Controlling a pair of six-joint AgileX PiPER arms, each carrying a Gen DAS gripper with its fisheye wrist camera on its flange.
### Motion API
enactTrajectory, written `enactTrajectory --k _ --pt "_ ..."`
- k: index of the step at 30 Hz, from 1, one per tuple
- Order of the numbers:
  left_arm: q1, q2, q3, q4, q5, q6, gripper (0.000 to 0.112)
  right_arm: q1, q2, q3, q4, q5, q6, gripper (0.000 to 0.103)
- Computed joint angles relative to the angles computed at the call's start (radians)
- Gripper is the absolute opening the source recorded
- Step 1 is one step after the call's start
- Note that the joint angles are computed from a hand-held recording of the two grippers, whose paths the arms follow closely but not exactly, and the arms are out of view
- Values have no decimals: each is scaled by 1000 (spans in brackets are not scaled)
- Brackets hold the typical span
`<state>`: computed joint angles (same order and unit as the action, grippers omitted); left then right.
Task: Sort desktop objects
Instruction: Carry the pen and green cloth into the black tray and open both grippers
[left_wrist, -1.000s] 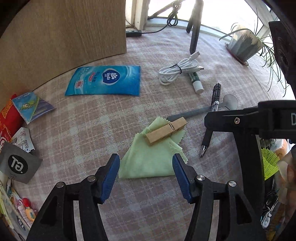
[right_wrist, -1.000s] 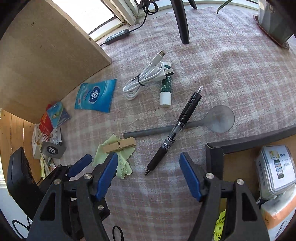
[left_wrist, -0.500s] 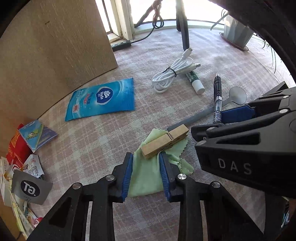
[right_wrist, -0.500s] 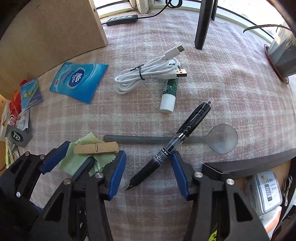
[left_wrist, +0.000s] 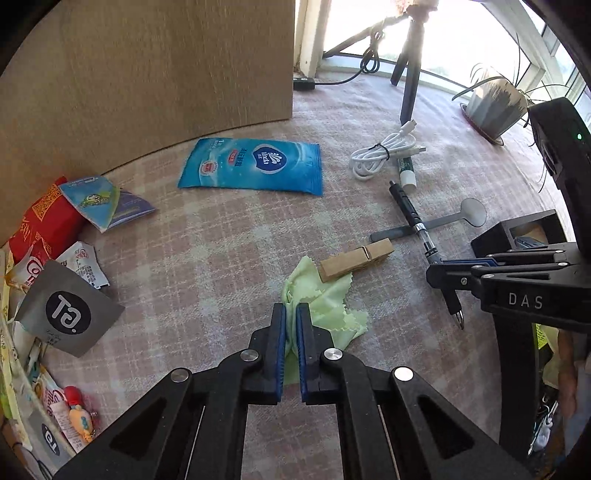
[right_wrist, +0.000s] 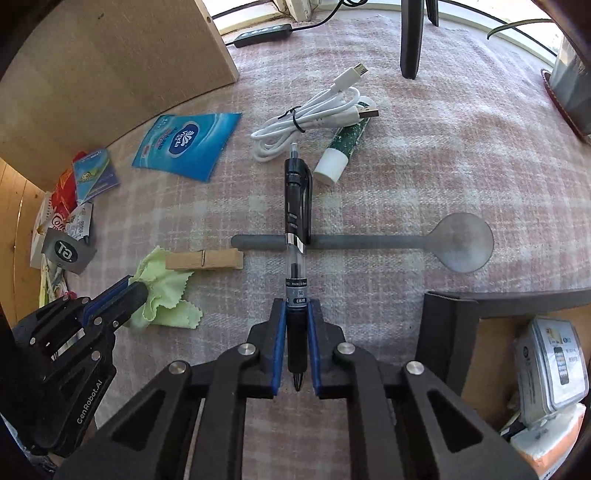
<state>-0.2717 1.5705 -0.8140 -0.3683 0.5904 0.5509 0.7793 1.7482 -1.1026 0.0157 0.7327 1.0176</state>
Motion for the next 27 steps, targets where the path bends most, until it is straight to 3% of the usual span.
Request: enactTrajectory --k 7,20,25,27 --pt "57 -110 51 -47 44 60 5 93 -82 97 -12 -69 48 12" --pt "-15 -295 50 -60 169 -8 5 294 -370 239 -280 -112 468 11" --pt "-118 -367 24 -45 216 -80 5 396 -517 307 -445 -35 720 11" --pt "-171 -389 9 -45 236 -108 5 464 -586 316 -513 61 823 11"
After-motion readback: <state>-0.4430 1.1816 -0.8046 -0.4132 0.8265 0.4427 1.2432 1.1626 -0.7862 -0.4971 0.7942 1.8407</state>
